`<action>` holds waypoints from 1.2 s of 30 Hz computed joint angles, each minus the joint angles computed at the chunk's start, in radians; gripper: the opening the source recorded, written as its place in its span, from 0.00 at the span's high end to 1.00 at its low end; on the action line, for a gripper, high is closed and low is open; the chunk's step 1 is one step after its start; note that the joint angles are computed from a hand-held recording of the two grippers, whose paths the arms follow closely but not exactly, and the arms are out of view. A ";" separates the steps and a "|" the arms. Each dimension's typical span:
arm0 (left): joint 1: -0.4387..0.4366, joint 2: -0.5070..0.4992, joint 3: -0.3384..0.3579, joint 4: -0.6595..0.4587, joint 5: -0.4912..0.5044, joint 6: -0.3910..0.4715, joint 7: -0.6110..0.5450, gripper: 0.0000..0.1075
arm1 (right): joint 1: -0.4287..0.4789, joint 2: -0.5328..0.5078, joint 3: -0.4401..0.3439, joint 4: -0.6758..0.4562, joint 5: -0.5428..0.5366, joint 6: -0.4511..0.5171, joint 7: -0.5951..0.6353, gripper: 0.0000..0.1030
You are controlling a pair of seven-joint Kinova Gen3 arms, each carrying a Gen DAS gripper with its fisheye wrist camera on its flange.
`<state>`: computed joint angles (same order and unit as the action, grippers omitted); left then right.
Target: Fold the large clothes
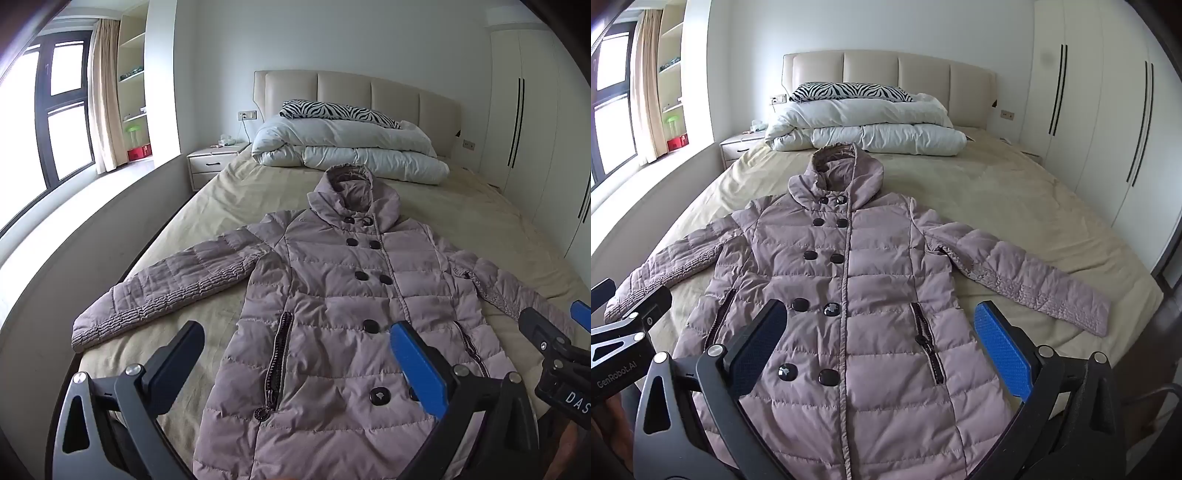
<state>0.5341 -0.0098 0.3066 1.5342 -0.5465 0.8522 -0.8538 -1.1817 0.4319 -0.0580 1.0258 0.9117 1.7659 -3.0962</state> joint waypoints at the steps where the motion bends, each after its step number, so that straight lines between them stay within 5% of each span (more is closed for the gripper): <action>1: 0.000 0.001 -0.001 -0.003 0.005 0.003 -0.003 0.04 | 0.001 0.000 0.000 -0.001 0.000 0.000 0.001 0.00; 36: -0.007 0.002 -0.006 -0.012 0.044 0.009 -0.024 0.04 | 0.023 -0.008 -0.013 0.041 -0.016 -0.024 -0.019 0.00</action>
